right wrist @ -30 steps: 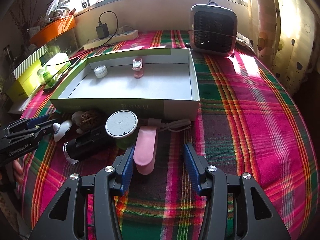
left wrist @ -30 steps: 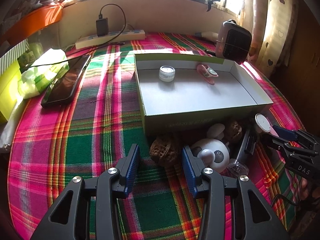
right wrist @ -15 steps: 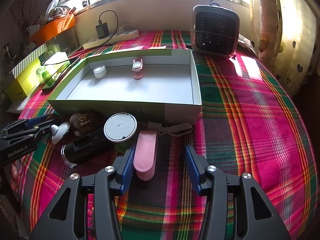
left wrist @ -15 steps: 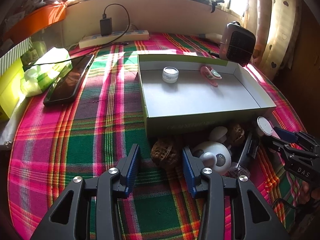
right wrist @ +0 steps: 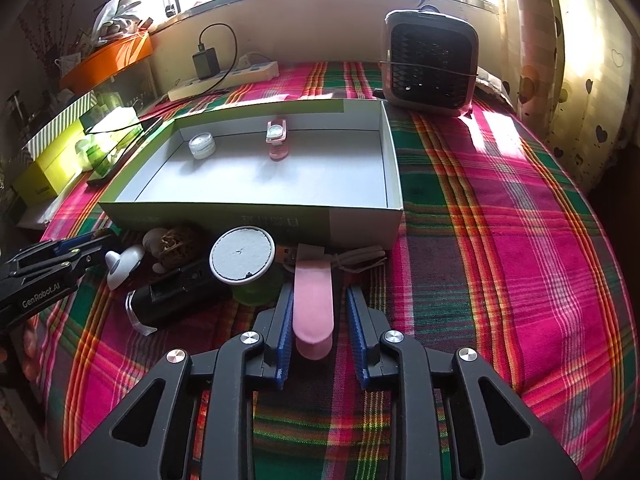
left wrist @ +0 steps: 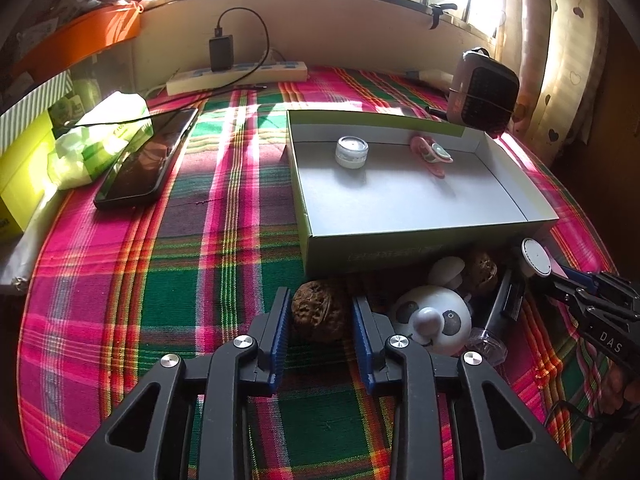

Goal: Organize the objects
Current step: 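Close left tool on the walnut while right tool grasps pink oblong piece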

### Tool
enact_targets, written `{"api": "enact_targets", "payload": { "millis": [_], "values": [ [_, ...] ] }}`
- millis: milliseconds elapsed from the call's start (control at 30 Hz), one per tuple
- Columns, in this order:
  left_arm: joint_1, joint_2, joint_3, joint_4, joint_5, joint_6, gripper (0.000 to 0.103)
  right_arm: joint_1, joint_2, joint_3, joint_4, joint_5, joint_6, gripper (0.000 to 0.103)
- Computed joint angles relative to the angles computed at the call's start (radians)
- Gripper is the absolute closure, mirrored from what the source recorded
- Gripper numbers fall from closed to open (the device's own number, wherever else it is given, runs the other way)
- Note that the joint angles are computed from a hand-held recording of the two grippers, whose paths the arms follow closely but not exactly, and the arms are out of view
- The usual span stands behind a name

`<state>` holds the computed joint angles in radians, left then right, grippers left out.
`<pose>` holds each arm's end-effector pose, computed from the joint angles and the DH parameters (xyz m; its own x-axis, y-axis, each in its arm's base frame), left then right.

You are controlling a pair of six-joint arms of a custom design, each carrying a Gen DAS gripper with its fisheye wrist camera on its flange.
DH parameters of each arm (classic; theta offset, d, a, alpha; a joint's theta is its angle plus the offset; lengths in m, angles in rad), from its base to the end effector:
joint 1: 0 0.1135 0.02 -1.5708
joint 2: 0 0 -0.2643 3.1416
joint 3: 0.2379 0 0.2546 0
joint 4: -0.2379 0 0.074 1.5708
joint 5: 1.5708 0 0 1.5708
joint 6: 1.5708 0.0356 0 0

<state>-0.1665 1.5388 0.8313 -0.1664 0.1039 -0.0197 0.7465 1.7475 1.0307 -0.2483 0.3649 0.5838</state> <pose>0.3039 -0.0548 0.1786 -0.7606 0.1080 -0.6402 0.2156 0.9721 -0.0922 0.2681 0.2307 0.1682 -0.7710 -0.0118 -0.6368 -0.0722 0.9950 0.0690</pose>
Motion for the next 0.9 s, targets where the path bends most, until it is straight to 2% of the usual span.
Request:
{"api": "enact_targets", "payload": {
  "millis": [133,900],
  "values": [
    [0.000,0.000,0.000,0.000,0.000,0.000,0.076,0.001,-0.001,-0.001,0.001,-0.001,-0.001,0.084],
    [0.006,-0.002,0.000,-0.001,0.008,0.004,0.076,-0.003,-0.021,-0.022,0.023,-0.007,0.003,0.084]
  ]
}}
